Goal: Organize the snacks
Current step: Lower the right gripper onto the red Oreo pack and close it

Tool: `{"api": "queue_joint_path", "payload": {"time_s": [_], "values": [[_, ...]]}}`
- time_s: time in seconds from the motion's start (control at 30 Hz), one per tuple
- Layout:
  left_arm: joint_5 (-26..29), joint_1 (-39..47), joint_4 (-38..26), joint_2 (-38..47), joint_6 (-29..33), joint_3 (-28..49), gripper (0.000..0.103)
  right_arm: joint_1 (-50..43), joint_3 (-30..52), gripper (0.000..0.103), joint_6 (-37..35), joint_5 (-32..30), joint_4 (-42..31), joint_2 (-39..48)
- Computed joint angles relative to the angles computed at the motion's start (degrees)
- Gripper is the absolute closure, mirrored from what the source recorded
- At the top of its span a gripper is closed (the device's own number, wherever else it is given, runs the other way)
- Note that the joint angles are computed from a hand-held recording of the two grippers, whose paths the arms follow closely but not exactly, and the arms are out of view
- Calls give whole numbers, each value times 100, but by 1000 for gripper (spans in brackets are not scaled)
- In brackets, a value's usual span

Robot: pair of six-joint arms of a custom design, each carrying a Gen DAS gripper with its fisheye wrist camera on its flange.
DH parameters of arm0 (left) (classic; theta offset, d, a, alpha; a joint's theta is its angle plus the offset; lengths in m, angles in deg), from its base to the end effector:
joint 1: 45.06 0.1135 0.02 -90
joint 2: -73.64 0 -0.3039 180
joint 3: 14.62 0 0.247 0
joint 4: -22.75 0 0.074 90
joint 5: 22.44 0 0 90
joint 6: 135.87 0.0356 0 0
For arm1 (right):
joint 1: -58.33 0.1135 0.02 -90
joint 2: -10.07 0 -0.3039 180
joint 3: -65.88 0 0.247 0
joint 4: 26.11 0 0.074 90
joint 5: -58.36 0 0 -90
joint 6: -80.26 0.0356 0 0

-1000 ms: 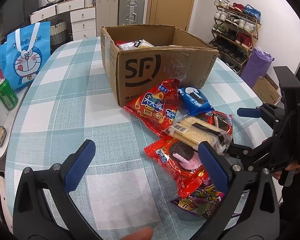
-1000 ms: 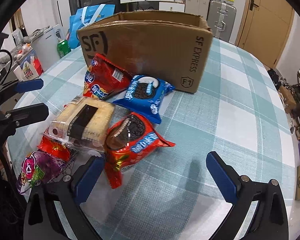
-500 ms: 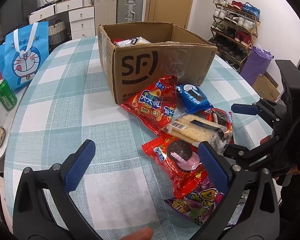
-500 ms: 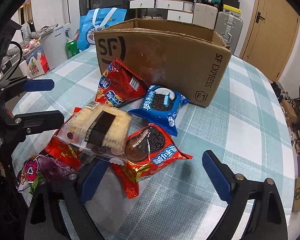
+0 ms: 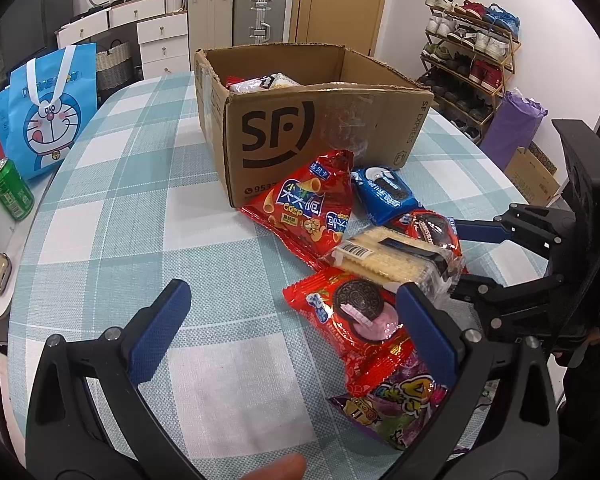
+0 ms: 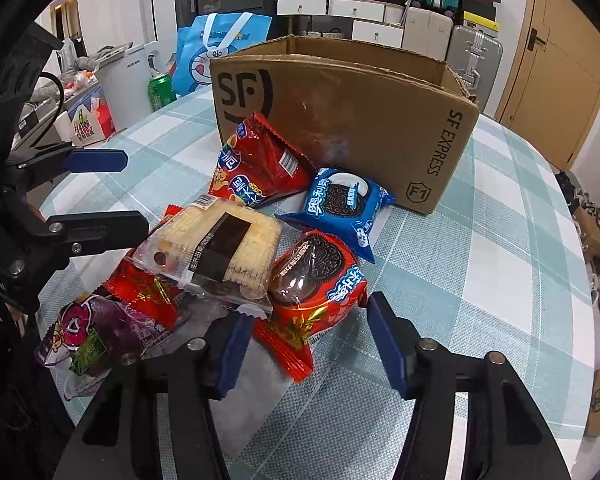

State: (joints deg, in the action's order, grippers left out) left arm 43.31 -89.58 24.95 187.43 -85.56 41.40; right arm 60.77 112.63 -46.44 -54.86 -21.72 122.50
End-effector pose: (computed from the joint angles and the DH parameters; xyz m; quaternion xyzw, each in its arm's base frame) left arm 0.2488 -0.2241 0.0948 -0.0228 0.9357 -0.0452 0.3492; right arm 0.2881 0.0263 0.0757 -0.3649 0.8774 0.1148 0.2895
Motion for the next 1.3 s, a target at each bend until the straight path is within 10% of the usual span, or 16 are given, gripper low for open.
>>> {"api": "queue_joint_path", "payload": {"time_s": [0.3, 0.43, 0.57, 0.73, 1.1, 1.3], "values": [[17, -4, -37, -4, 17, 13, 1, -244, 32, 68, -156, -375, -143, -85], [26, -24, -25, 5, 12, 16, 1, -340, 54, 91, -214, -482, -245, -204], [17, -49, -41, 34, 19, 42, 1, -343, 53, 91, -442, -271, -340, -238], [-3, -59, -75, 58, 31, 68, 1, -297, 136, 54, -260, -406, -437, -167], [44, -9, -40, 64, 35, 39, 1, 109, 320, 49, 833, -22, 8, 267], [53, 5, -19, 79, 30, 33, 1, 24, 301, 63, 726, -227, 97, 283]]}}
